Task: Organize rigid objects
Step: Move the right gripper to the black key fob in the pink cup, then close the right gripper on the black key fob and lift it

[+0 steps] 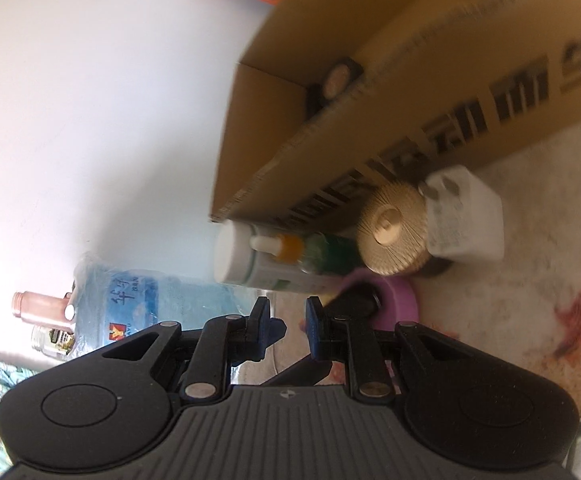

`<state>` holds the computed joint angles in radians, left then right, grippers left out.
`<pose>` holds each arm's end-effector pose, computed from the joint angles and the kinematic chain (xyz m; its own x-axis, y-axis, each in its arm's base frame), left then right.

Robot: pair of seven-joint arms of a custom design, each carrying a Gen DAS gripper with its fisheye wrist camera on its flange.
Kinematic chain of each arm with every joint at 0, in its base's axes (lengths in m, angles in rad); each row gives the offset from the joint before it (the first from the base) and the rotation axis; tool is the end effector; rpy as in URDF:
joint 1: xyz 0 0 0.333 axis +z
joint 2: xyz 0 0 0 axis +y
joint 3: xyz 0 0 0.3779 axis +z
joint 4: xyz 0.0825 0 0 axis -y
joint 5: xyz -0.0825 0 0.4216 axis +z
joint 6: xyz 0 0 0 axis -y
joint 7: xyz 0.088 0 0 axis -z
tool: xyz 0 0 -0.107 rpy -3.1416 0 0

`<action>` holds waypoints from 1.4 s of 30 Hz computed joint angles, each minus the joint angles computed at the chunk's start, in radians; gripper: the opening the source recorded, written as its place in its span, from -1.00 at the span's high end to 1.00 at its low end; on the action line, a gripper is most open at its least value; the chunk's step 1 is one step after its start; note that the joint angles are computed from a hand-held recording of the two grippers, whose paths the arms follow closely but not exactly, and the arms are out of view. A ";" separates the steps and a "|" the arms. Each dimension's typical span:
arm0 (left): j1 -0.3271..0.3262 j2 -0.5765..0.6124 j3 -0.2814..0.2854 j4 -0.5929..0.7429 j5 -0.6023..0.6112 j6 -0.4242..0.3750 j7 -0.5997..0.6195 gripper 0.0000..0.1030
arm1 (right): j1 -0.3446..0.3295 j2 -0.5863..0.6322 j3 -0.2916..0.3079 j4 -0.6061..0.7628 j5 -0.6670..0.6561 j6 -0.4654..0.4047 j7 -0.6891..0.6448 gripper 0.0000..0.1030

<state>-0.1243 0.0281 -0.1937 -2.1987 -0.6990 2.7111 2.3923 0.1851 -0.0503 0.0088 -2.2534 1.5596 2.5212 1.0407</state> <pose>0.5773 -0.1654 0.4566 -0.5678 -0.8120 0.1350 -0.7114 0.4016 -0.5767 0.5550 0.0995 0.4504 -0.1838 -0.4655 -0.8657 -0.8289 0.5468 -0.1181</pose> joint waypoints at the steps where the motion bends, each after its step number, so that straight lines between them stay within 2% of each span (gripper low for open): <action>1: 0.002 0.004 0.001 0.004 -0.004 -0.017 -0.005 -0.12 | 0.001 0.005 0.001 0.001 -0.014 -0.003 0.014 0.60; 9: 0.014 0.007 0.000 0.007 -0.094 -0.064 0.037 0.23 | -0.002 0.020 0.002 0.003 -0.101 -0.008 0.084 0.59; 16: 0.010 0.005 -0.002 0.012 -0.161 -0.082 0.105 0.36 | -0.003 0.038 0.007 0.019 -0.166 -0.007 0.140 0.59; 25: 0.005 0.029 -0.013 0.019 -0.139 -0.059 0.107 0.42 | -0.003 0.052 0.012 0.033 -0.250 -0.010 0.215 0.56; 27: 0.007 0.025 -0.015 0.015 -0.145 -0.042 0.112 0.42 | -0.002 0.054 0.014 0.036 -0.260 -0.008 0.225 0.45; 29: 0.009 0.019 -0.015 0.009 -0.154 -0.024 0.122 0.42 | 0.002 0.056 0.018 0.040 -0.272 0.007 0.238 0.23; 31: 0.010 0.013 -0.012 0.004 -0.163 -0.010 0.130 0.41 | 0.004 0.055 0.020 0.040 -0.275 0.016 0.243 0.10; 35: 0.009 0.007 -0.006 -0.008 -0.176 0.030 0.141 0.40 | 0.003 0.056 0.019 0.040 -0.271 0.013 0.241 0.09; 38: 0.014 0.010 -0.001 -0.005 -0.162 0.012 0.119 0.38 | 0.010 0.057 0.024 0.045 -0.281 0.036 0.248 0.09; 42: 0.021 -0.008 0.004 -0.012 -0.219 -0.042 0.177 0.37 | 0.019 0.063 0.031 0.061 -0.296 0.069 0.247 0.09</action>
